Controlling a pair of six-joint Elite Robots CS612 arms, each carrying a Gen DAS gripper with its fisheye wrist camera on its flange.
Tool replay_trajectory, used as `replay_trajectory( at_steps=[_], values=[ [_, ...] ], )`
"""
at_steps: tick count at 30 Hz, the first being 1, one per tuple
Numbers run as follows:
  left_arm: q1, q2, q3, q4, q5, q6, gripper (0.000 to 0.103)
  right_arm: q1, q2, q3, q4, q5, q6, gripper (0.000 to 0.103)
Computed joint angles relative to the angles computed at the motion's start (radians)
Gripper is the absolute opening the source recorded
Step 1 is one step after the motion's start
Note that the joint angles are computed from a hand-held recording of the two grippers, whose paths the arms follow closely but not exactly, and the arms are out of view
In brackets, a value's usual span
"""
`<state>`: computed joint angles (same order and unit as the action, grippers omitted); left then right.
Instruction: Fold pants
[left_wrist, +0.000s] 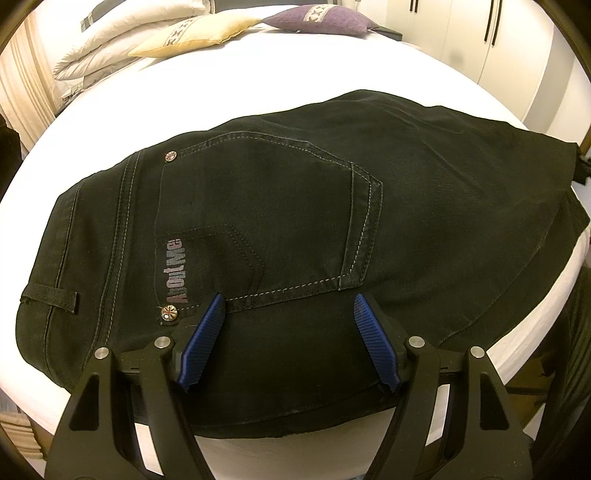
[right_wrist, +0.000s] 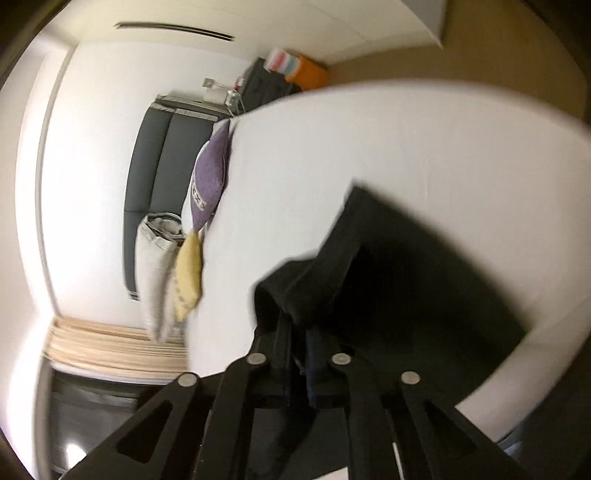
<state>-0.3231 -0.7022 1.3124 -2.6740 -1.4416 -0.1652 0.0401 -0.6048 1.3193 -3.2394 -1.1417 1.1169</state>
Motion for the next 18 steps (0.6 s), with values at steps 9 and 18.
replay_trajectory(
  at_steps=[9,18],
  values=[
    [-0.002,-0.001,0.000,0.002,0.004,-0.003,0.072,0.004,-0.081,-0.024,0.153,-0.372,-0.472,0.002],
    [-0.006,0.003,-0.006,0.007,0.011,-0.007,0.072,-0.050,-0.102,0.032,0.304,-0.138,-0.500,0.036]
  ],
)
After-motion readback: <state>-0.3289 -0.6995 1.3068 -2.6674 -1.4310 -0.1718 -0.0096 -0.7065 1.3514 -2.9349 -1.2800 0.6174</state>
